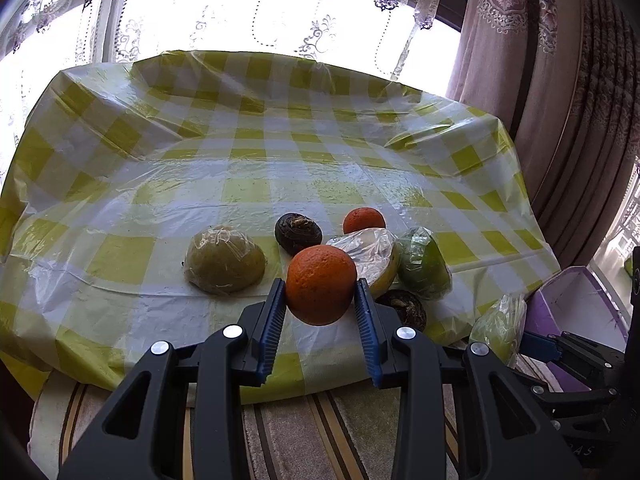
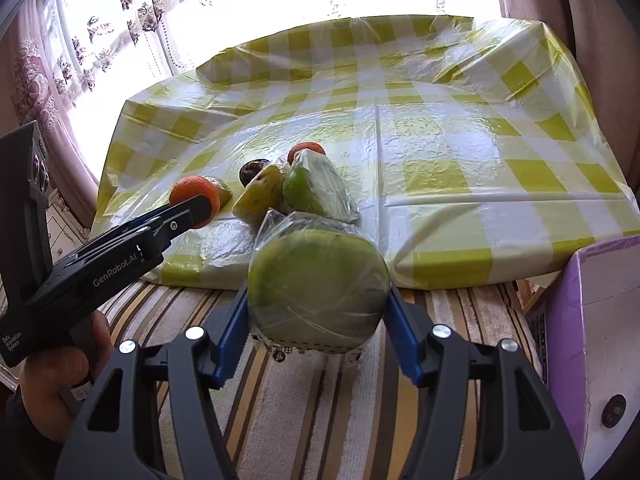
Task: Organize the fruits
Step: 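Lift and carry the orange in the left tool while the right tool carries the cabbage to the box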
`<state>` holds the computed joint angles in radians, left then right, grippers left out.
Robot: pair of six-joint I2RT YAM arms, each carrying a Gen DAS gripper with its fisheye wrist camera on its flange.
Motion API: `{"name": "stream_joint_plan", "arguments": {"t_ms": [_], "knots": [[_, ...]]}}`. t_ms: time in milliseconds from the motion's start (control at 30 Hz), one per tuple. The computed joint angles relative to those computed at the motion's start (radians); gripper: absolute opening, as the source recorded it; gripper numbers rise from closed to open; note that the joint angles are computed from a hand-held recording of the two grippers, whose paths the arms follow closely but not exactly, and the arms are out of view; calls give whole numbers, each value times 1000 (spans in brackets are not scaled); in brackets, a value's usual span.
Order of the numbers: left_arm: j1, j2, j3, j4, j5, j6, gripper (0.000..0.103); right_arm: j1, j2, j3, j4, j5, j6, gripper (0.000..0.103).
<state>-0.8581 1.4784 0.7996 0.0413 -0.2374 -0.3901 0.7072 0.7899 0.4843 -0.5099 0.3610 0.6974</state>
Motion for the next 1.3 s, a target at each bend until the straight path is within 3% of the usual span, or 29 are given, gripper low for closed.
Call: {"name": "stream_joint_plan", "arguments": {"t_ms": [367,600,767,1067,1167,1300], "knots": [[-76,39,55,-21,-23,11,33,-101,-221,3,-199,10,-29,62],[-143,95,118,-28,-30,27,33,-309,-378,30,-351,-65,-142,62],[-191,150,181,-40,-30,45,33,-673,-470,47,-422,-276,-356,62],[-303,300,356,-75,-38,99,33,-1561,-431,67,-523,-785,-955,62],[-339,366,434,-91,-28,122,33,-1806,-362,73,-538,-894,-1137,62],[-380,467,567,-133,-17,151,33,-1994,-255,78,-497,-934,-1279,62]]}}
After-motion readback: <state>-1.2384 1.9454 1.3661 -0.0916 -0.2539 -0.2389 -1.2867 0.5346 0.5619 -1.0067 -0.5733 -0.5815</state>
